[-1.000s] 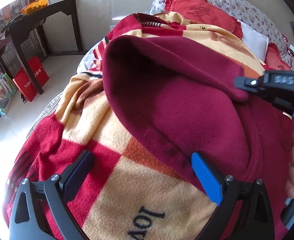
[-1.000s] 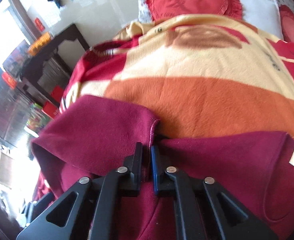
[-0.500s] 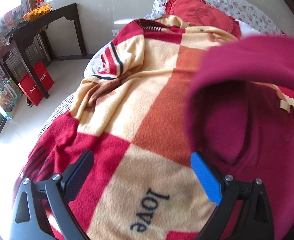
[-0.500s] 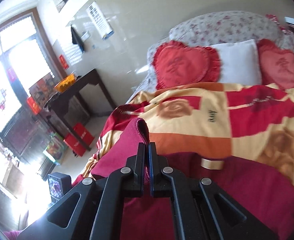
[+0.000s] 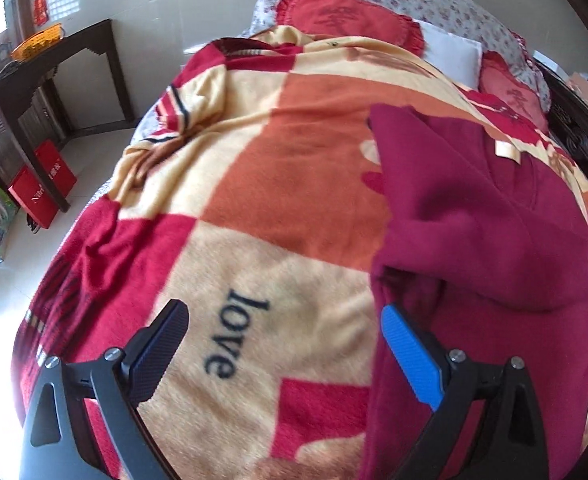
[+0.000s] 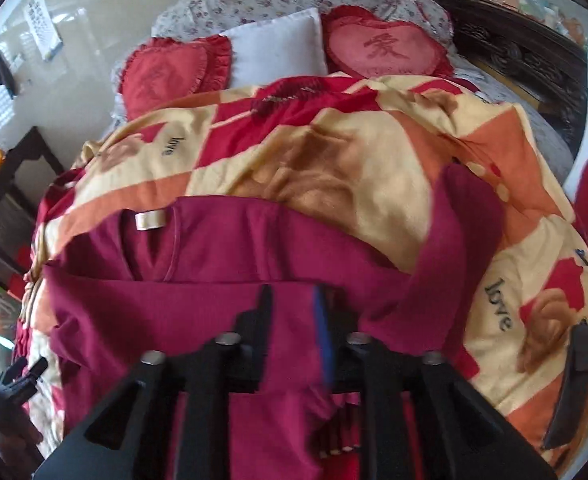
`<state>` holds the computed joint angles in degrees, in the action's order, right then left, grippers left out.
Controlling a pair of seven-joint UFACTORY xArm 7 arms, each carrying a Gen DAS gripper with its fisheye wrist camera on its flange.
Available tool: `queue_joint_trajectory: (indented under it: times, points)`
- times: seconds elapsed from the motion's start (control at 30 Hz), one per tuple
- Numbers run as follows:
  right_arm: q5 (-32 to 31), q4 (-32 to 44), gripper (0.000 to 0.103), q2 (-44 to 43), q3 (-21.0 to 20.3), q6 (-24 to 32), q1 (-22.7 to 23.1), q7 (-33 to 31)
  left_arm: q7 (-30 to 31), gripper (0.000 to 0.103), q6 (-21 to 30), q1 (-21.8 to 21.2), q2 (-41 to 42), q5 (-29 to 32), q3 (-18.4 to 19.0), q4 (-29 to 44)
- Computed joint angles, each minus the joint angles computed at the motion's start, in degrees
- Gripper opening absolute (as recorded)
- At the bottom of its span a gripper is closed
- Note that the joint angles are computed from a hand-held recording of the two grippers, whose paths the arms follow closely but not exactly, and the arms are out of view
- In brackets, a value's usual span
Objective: Fold small clothes
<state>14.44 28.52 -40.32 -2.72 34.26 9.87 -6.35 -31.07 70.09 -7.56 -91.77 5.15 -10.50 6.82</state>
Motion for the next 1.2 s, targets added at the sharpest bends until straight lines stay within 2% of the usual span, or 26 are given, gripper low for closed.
queue_joint_trajectory:
  times: [0.07, 0.1, 0.13, 0.2, 0.23, 0.3, 0.37, 0.43, 0.47, 0.5, 0.53, 0.57, 0.67, 0.73, 0.8, 0.83, 0.87, 0.9, 1.0, 1.1, 1.13, 1.2]
  points:
    - [4.72, 0.61, 0.021, 0.24, -1.62, -1.87, 6.29, -3.27, -0.06, 0.099, -0.67, -1.05, 1.36, -0.53, -0.80, 0.03]
    - [7.73, 1.99, 0.023, 1.89, -2.60, -2.34, 10.88, -6.13, -0.16, 0.099, -1.61, -1.26, 2.79, -0.52, -1.22, 0.11]
    - [11.82, 4.39, 0.024, 4.95, -3.60, -2.19, 16.31, -10.55, -0.31, 0.099, -2.54, -1.22, 4.01, -0.34, -1.39, 0.16]
    - [18.15, 7.70, 0.024, 10.00, -4.63, -2.52, 23.50, -17.54, -1.22, 0.099, -5.65, -0.44, 7.04, 0.54, -2.05, 0.29]
    - [20.43, 10.17, 0.024, 14.04, -3.45, -3.64, 26.20, -20.32, -1.71, 0.099, -7.00, -0.01, 7.94, 1.09, -2.20, 0.20]
    - [22.57, 14.29, 0.024, 20.40, -0.36, -5.75, 28.75, -24.06, -2.25, 0.099, -9.80, 0.93, 10.37, 2.15, -1.81, 0.13]
    - [25.14, 20.17, 0.024, 27.39, 1.42, -4.93, 31.04, -29.20, -1.76, 0.099, -11.72, 1.71, 12.59, 2.93, -0.46, -0.14]
    - [22.78, 24.88, 0.024, 32.89, 4.04, -2.80, 30.67, -29.94, -0.92, 0.099, -12.62, 2.28, 13.27, 3.20, 1.11, -0.70]
    - [18.13, 27.14, 0.022, 35.93, 5.82, -1.88, 29.91, -27.72, -0.24, 0.099, -13.12, 2.55, 12.94, 3.21, 2.14, -1.21]
    - [13.62, 28.27, 0.000, 37.79, 5.91, -1.68, 30.38, -24.84, 0.30, 0.099, -13.17, 2.73, 12.08, 3.15, 2.70, -1.62]
    - [11.32, 29.02, 0.000, 39.57, 8.21, -2.14, 28.45, -23.62, 0.87, 0.096, -13.06, 2.90, 10.96, 3.06, 3.19, -1.99]
    - [11.41, 29.29, 0.000, 40.18, 8.99, -2.99, 27.89, -23.35, 1.61, 0.094, -12.42, 3.21, 9.24, 3.00, 3.85, -2.32]
    - [22.21, 29.58, 0.000, 39.83, 11.24, -4.78, 26.18, -29.82, 3.36, 0.091, -10.23, 4.98, 5.48, 2.82, 5.27, -2.77]
    - [25.74, 30.20, 0.000, 40.82, 13.23, -7.35, 25.45, -31.62, 4.48, 0.091, -8.76, 7.14, 4.39, 2.86, 6.48, -2.55]
    - [25.06, 30.78, 0.000, 42.81, 15.24, -9.62, 24.84, -29.80, 5.43, 0.091, -7.53, 8.55, 3.64, 2.57, 7.06, -2.08]
    - [21.91, 31.07, 0.000, 44.33, 15.93, -10.48, 24.62, -27.00, 5.51, 0.091, -7.01, 9.18, 3.44, 2.53, 6.69, -1.78]
    - [19.25, 30.93, 0.000, 44.95, 15.35, -9.78, 25.24, -24.75, 5.57, 0.091, -6.35, 10.05, 2.72, 2.80, 6.39, -1.40]
    - [18.99, 30.54, 0.000, 44.69, 16.93, -8.93, 23.46, -24.01, 5.82, 0.091, -5.96, 10.51, 2.12, 2.85, 6.48, -1.09]
    - [26.44, 25.55, 0.005, 38.27, 17.88, -8.89, 21.08, -28.34, 5.83, 0.091, -6.16, 11.51, 1.64, 2.55, 6.47, 0.20]
    - [31.16, 16.50, 0.008, 27.19, 14.46, -7.95, 20.49, -28.85, 5.08, 0.091, -9.50, 11.16, 3.82, 1.72, 5.34, 1.57]
    - [32.07, 12.89, 0.008, 23.12, 12.68, -7.56, 20.46, -29.07, 4.69, 0.091, -10.83, 10.65, 5.38, 1.42, 4.44, 2.09]
    - [27.30, 7.26, 0.008, 17.09, 11.64, -7.86, 18.43, -25.14, 3.93, 0.092, -12.42, 9.45, 8.26, 0.82, 3.10, 2.83]
